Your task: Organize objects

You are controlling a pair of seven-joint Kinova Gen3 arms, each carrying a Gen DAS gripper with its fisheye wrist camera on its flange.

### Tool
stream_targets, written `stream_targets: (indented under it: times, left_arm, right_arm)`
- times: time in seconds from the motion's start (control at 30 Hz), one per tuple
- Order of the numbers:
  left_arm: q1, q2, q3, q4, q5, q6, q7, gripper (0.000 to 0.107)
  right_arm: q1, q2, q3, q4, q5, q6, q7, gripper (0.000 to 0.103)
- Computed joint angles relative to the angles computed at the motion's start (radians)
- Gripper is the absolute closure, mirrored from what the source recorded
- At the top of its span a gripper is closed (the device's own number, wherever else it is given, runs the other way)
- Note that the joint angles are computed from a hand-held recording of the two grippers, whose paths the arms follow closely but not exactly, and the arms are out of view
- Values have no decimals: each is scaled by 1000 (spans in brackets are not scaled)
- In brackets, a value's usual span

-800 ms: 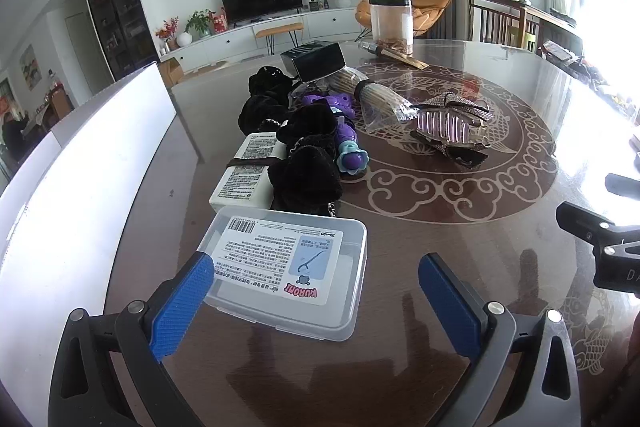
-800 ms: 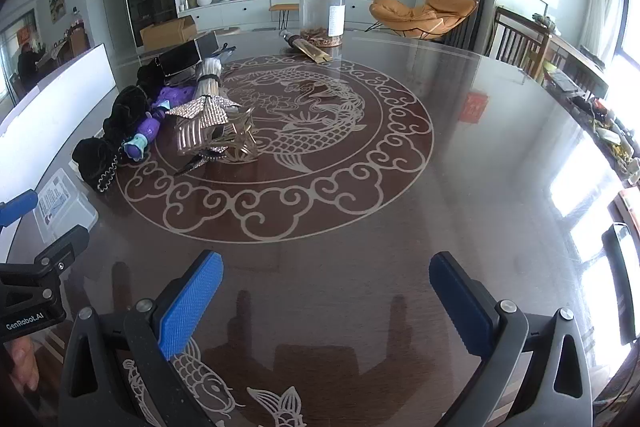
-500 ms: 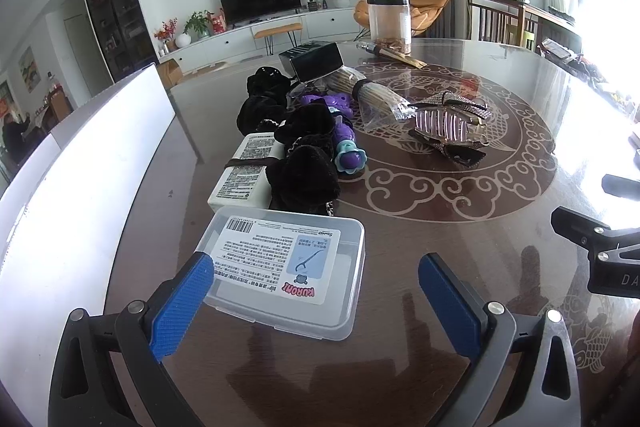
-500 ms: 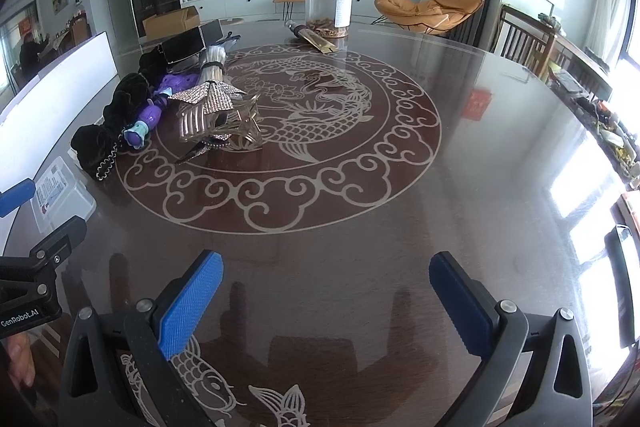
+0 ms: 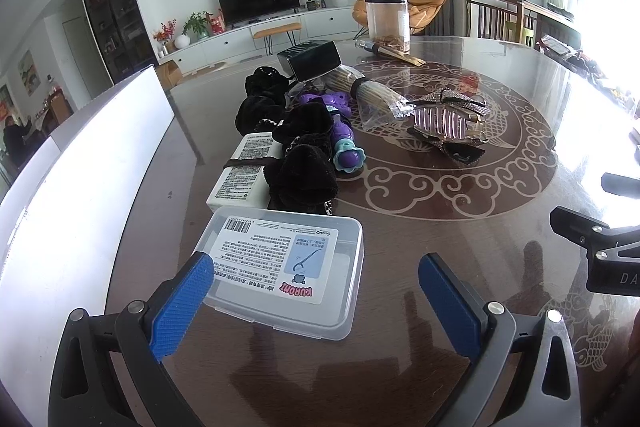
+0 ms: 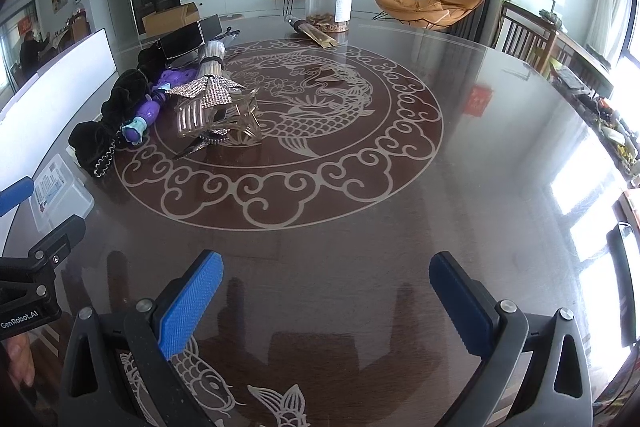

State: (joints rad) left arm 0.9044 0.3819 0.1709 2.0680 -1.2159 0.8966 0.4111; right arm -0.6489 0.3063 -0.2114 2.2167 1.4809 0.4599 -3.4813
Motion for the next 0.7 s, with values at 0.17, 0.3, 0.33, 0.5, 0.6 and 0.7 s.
stream_targets:
  times: [0.17,0.3,0.33,0.5,0.6,0.7]
  left_arm:
    - [0,0,0,0,2,2,-2,4]
    - [0,3,0,-3,4,5,-5,4]
    - [1,5,0,-4,5,6,-7,4]
    - [4,11,-2,-11,9,12,-15,4]
    - [5,12,-3,-12,11,12,-15,4]
    - [6,17,-4,-20,18,18,-29,4]
  right_arm:
    - [1,0,0,1,2,0,-2,0]
    - [1,0,-1,1,2,0,-2,0]
    - [1,0,-1,1,2,0,-2,0]
    - [1,0,-1,1,2,0,-2,0]
    - [0,1,-2,2,4,0,-6,0]
    - [1,1,-2,2,4,0,-6,0]
